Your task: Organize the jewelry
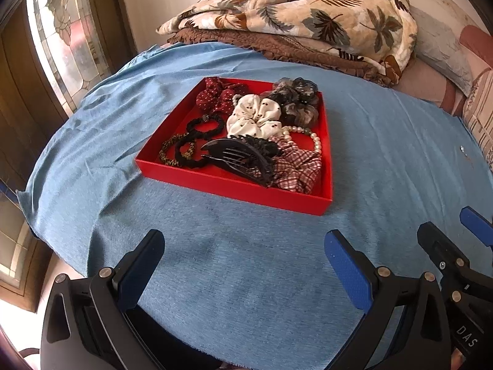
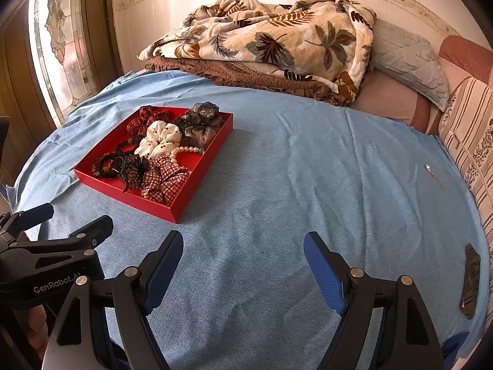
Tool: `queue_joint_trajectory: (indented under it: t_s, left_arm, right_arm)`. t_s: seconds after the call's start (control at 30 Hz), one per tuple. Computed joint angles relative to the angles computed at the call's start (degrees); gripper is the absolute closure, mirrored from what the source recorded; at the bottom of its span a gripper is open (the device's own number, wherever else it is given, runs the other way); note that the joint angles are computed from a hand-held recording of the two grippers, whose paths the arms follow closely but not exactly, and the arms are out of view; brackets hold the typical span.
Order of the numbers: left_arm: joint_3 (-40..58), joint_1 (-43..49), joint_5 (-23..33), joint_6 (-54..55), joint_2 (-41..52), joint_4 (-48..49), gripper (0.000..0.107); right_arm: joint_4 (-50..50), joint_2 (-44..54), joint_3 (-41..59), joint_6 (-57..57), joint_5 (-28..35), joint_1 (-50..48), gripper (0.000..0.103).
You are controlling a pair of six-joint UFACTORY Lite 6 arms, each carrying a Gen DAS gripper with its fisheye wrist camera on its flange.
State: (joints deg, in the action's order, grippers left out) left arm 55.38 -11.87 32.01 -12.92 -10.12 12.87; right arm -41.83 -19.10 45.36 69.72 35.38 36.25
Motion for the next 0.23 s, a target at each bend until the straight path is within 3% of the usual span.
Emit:
queue_joint_trajectory:
  t_s: [0.23]
  left_arm:
    - [3.26, -8.04, 2.94, -8.91, 1.93, 7.32, 0.004]
  right_arm:
    - [4.16, -7.08, -4.70, -6.13, -3.04, -6.68, 0.016]
